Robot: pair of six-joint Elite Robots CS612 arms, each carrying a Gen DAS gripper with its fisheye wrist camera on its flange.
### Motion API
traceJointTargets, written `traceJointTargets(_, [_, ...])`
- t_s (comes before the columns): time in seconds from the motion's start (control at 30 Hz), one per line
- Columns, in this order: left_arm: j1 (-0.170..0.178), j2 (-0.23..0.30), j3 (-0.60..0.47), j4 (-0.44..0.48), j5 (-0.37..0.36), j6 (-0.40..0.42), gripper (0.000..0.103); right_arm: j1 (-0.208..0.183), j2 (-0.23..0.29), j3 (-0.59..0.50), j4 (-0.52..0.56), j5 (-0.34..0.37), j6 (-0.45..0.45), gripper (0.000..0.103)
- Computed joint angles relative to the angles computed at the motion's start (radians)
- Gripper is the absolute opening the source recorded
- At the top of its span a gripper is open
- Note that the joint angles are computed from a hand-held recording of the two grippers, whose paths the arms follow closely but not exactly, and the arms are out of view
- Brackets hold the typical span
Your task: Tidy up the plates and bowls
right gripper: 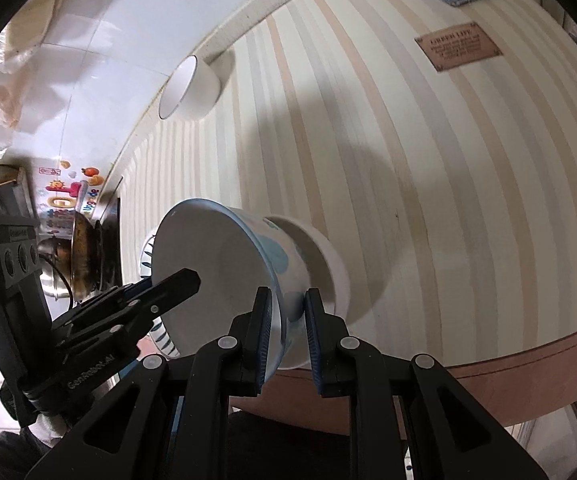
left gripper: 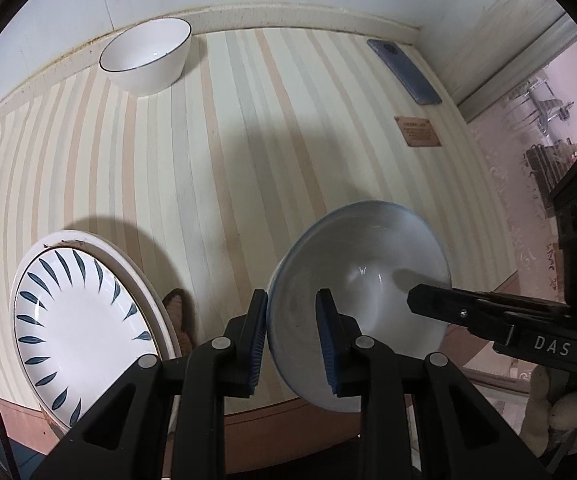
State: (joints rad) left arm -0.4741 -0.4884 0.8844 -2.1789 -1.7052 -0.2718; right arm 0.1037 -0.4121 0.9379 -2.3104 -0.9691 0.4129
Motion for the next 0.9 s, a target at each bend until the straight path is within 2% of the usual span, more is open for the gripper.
traceJointTargets(0.4, [-0.008, 0.020, -0.027, 0.052, 0.021, -0.001, 0.022, 0.007, 0.029, -0.067, 0.109, -0.038, -0.074, 0.019])
traceJointTargets(0.53, [-0.009, 0.023, -0.032, 0.058, 0.025, -0.005, 0.022, 0.006, 0.031, -0.070, 0.100, -0.040, -0.056, 0.019])
traceJointTargets(0.9, [-0.008, 0.030, -0.042, 0.075, 0.022, -0.019, 0.022, 0.004, 0.049, -0.121, 0.174, -0.035, -0.073, 0.021])
